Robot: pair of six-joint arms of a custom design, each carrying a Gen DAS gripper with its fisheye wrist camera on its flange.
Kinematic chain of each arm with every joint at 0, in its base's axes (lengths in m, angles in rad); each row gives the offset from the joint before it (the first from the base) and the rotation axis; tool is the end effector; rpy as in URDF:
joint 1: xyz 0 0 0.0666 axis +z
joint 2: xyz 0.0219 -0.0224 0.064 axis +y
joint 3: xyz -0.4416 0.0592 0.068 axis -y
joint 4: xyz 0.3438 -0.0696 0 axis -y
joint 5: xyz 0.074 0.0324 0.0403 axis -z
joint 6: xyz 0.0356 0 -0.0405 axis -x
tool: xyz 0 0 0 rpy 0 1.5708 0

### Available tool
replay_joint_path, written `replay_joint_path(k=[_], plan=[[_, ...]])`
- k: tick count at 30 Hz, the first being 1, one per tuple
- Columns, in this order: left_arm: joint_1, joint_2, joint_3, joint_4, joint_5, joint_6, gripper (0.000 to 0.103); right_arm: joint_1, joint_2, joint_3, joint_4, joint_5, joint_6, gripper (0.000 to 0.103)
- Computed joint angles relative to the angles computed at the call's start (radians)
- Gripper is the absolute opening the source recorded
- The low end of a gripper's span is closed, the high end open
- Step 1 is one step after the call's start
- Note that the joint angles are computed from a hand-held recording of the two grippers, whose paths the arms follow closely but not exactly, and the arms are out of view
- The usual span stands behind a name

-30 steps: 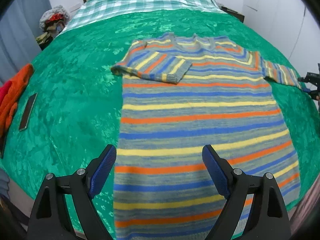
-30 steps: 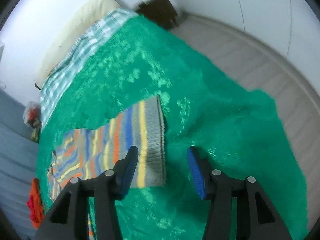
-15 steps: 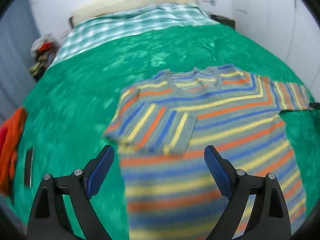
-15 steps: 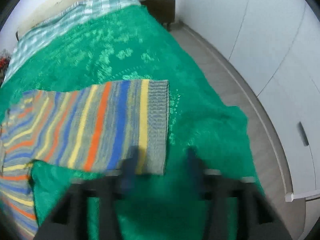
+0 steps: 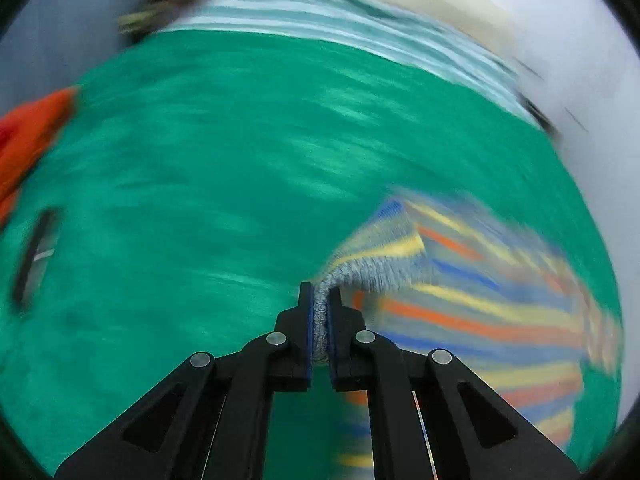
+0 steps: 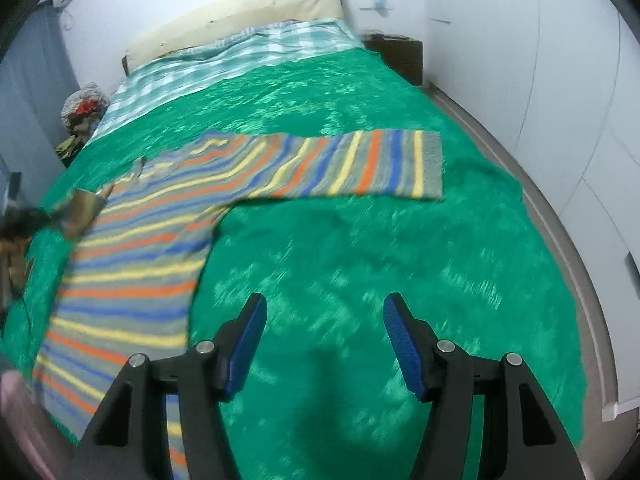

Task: Fold small clothes
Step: 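Grasp the other sleeve cuff with the left tool, pull it outward, release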

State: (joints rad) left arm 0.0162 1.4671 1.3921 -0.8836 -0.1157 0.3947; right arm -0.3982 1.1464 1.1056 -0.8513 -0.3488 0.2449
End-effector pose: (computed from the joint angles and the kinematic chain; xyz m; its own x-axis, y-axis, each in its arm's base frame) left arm 0.4492 0.0110 0.4615 -0.7237 -0.3937 -0.5668 -0.3907 0.9107 -0.1338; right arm 0.2929 -0.1105 0.4632 -0.7365 0.0626 -0.6735 -0.0123 0.9943 0.1059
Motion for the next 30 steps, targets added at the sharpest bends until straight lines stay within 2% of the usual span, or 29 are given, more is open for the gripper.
replay_joint_path(k=[3,5,9,13,18,22,24,25,26,27,30], plan=[[0.132,0.017,-0.023,-0.031,-0.060,0.014,0.003,0.031,-0.021,-0.046,0.029,0.003,-0.045,0.061],[0.168,0.036,-0.041,-0.036,-0.096,-0.006,0.003,0.059,-0.012,-0.063,0.046,0.037,-0.056,0.061],[0.186,0.042,-0.095,-0.018,-0.107,-0.022,0.003,0.078,0.008,-0.078,0.054,0.065,-0.048,0.061],[0.187,0.035,-0.105,0.002,-0.103,0.000,0.003,0.105,0.013,-0.098,0.071,0.113,-0.030,0.061],[0.232,0.079,-0.081,-0.034,-0.123,0.027,0.001,0.111,0.026,-0.107,0.067,0.131,-0.042,0.060],[0.259,0.086,-0.084,-0.043,-0.085,0.014,0.003,0.111,0.031,-0.103,0.067,0.140,-0.043,0.060],[0.259,0.066,-0.094,-0.049,-0.108,0.002,0.019,0.113,0.035,-0.102,0.065,0.151,-0.045,0.063],[0.259,0.054,-0.099,-0.060,-0.123,0.003,0.028,0.112,0.038,-0.100,0.064,0.163,-0.051,0.071],[0.256,0.033,-0.108,-0.074,-0.134,0.001,0.049,0.112,0.037,-0.100,0.064,0.170,-0.057,0.080],[0.254,-0.002,-0.131,-0.068,-0.139,-0.011,0.060,0.105,0.036,-0.098,0.065,0.176,-0.063,0.082],[0.226,-0.121,-0.210,-0.058,-0.094,-0.072,0.070,0.078,0.031,-0.078,0.039,0.157,-0.051,0.082]])
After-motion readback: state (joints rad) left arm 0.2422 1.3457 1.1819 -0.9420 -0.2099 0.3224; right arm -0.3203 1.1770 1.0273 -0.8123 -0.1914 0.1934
